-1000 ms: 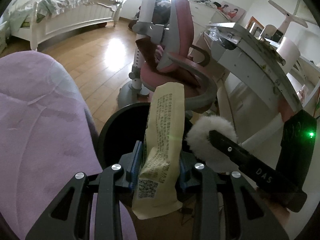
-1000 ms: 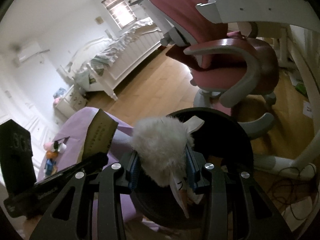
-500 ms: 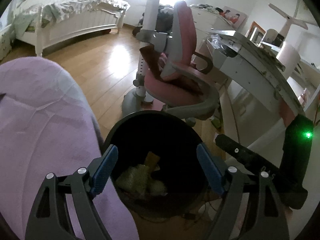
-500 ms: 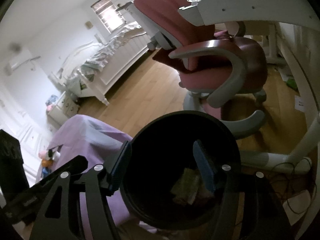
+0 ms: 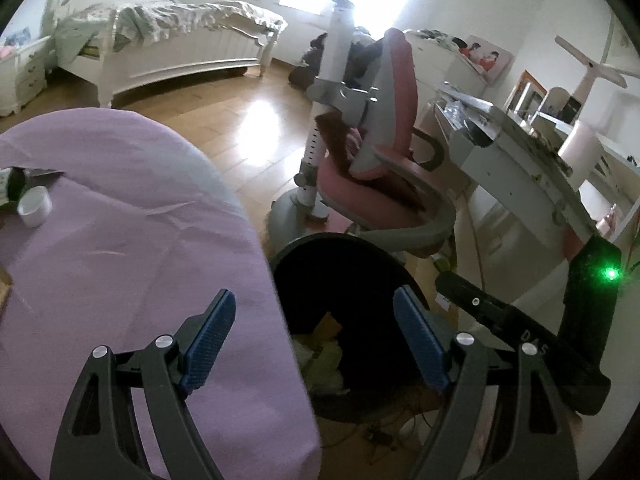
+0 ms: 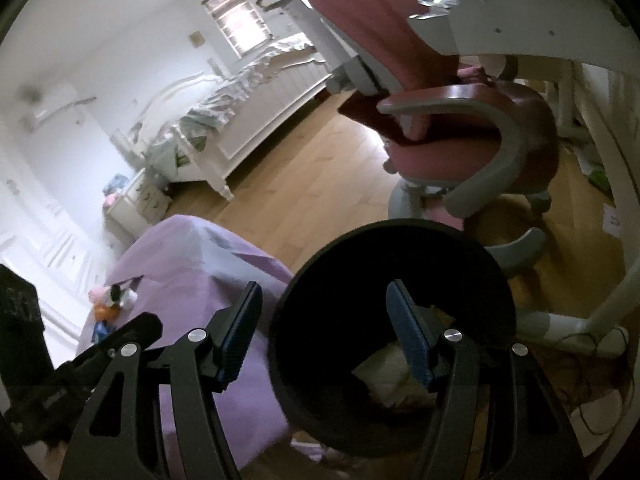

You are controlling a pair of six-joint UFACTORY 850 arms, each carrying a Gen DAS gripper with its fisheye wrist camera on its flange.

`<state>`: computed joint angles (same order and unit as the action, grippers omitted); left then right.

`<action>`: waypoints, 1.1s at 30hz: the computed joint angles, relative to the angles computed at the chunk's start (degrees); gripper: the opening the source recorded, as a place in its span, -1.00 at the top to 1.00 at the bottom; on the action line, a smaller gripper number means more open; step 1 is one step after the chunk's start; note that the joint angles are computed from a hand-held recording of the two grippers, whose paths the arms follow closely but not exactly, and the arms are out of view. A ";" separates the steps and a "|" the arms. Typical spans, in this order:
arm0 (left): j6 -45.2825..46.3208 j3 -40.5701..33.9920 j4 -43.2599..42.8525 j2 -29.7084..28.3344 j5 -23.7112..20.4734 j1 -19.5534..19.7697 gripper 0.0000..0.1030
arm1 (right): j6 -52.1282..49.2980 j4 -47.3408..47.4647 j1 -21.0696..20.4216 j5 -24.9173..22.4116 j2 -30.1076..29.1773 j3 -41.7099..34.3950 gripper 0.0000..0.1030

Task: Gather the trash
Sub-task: 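Move both open tools back over the remaining items on the table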

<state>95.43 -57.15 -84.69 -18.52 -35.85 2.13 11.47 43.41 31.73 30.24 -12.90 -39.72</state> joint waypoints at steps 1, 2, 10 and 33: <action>0.04 0.09 -0.15 0.19 0.15 0.46 -0.57 | -0.17 -0.07 0.16 -0.13 -0.21 -0.36 -0.26; 0.23 0.20 -0.44 0.41 0.36 0.93 -0.57 | -0.64 -0.01 0.42 -0.40 -0.53 -1.00 -0.26; 0.42 0.43 -0.88 1.34 0.03 5.24 -0.57 | -2.69 -0.66 1.99 -2.78 -3.71 -5.87 -0.33; -6.68 -7.70 1.52 -5.00 3.08 23.80 -0.57 | -5.69 -14.37 7.94 -16.54 -20.71 -34.94 -0.34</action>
